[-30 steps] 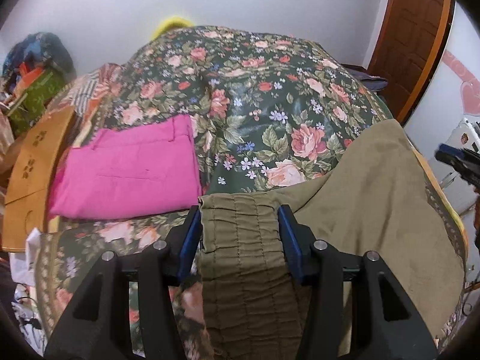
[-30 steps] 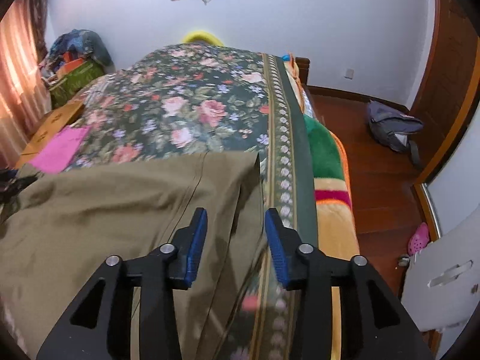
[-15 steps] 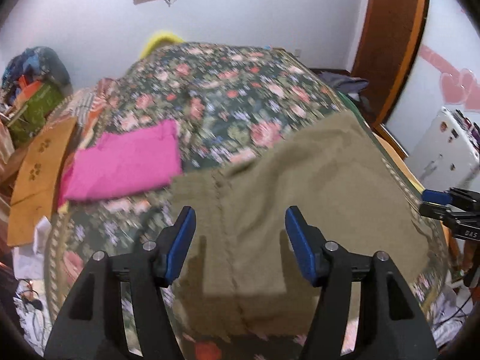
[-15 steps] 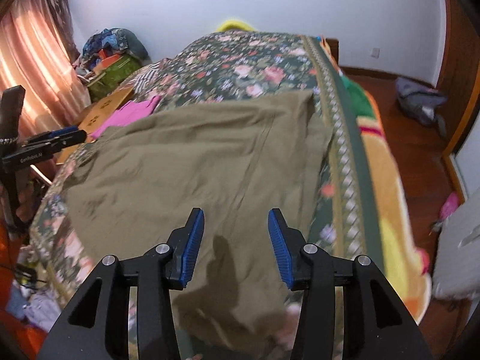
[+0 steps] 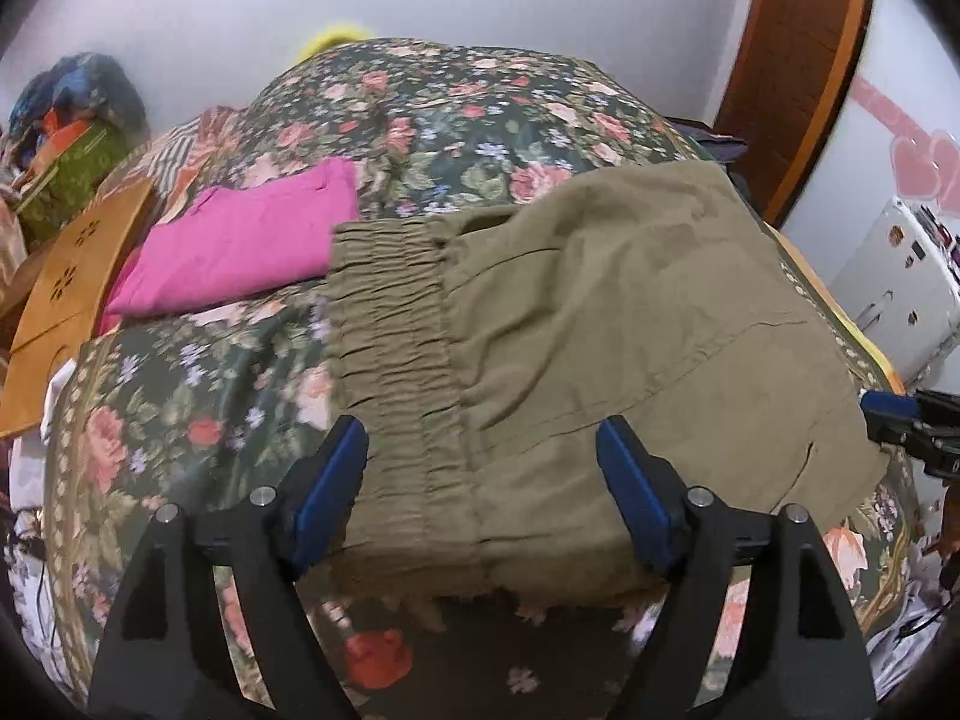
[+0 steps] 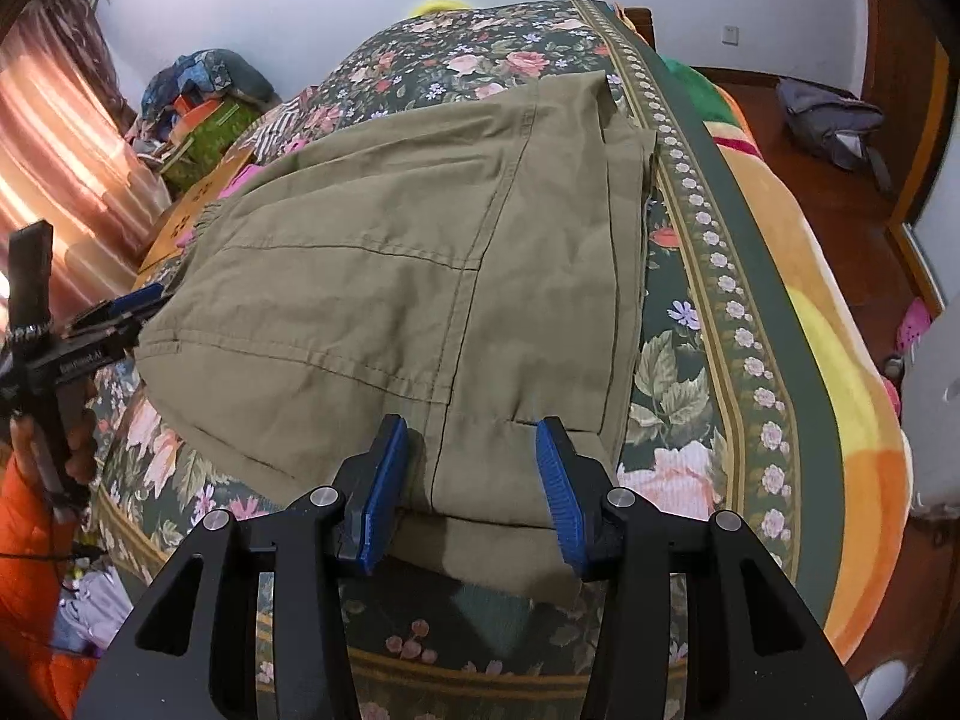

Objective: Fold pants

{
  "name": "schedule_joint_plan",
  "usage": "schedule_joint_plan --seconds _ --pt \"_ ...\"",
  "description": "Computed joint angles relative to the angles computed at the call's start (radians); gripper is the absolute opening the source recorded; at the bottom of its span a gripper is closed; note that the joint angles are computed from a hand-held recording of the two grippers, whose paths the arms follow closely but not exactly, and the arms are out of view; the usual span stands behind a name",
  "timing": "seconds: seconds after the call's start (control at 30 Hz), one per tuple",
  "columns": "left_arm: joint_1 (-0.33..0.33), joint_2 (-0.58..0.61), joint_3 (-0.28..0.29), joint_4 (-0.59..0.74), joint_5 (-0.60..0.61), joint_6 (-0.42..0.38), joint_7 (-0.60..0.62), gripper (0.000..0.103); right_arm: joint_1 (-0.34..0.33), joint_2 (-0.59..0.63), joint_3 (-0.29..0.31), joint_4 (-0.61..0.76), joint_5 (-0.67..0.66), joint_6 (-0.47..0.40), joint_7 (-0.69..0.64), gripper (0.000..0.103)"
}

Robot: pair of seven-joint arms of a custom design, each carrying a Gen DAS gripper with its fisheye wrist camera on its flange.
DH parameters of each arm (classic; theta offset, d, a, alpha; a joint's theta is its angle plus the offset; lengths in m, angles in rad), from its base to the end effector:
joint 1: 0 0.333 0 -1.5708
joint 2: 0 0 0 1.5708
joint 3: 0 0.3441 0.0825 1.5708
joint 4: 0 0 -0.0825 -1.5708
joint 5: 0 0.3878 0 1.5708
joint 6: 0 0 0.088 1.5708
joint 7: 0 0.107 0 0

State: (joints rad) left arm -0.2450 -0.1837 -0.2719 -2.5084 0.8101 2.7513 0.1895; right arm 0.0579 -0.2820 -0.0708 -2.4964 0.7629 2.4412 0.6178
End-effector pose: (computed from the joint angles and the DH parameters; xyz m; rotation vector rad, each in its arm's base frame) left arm 0.3966 -0.2611 0.4062 -2.0146 1.7132 -0.6125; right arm 0.4533 -0.0054 0.4353 -2.1138 1.4039 -0.0368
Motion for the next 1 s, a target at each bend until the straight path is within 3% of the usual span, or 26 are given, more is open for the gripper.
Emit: schedule_joint_plan --seconds 0.2,0.33,0.43,0.6,0.67,0.7,0.73,0.8,1.0 --pt "-0.010 -0.143 0.023 -0.104 -0.102 0.023 0.029 0.079 -0.013 -0.043 0.006 -0.019 -0.067 -0.001 -0.001 0.041" --pt "-0.024 -0.213 0.036 -0.164 -0.173 0.055 0.029 0.080 -0.005 -0.078 0.011 -0.027 -0.067 0.043 -0.008 0.042" --pt "-0.057 -0.226 0.074 -0.216 -0.255 0.158 0.039 0.081 0.018 -0.100 0.003 -0.025 -0.031 0.074 -0.045 0.045" --pt "-0.115 -0.148 0.120 -0.233 -0.367 0.304 0.085 0.081 0.071 -0.121 -0.003 -0.022 0.053 0.123 -0.131 0.049" --pt "-0.171 -0.111 0.174 -0.234 -0.396 0.359 0.103 0.081 0.092 -0.114 -0.001 -0.013 0.086 0.131 -0.154 0.049" --pt "-0.205 -0.086 0.199 -0.240 -0.468 0.407 0.154 0.084 0.104 -0.106 0.000 -0.007 0.107 0.134 -0.165 0.049" --pt "-0.204 -0.073 0.199 -0.242 -0.469 0.436 0.145 0.087 0.110 -0.108 0.005 -0.010 0.117 0.139 -0.167 0.050" --pt "-0.133 -0.050 0.132 -0.239 -0.447 0.493 0.116 0.101 0.125 -0.095 0.013 -0.009 0.141 0.152 -0.177 0.050" --pt "-0.011 0.002 0.049 -0.232 -0.397 0.620 0.063 0.102 0.123 -0.019 0.050 0.000 0.088 0.148 -0.110 0.050"
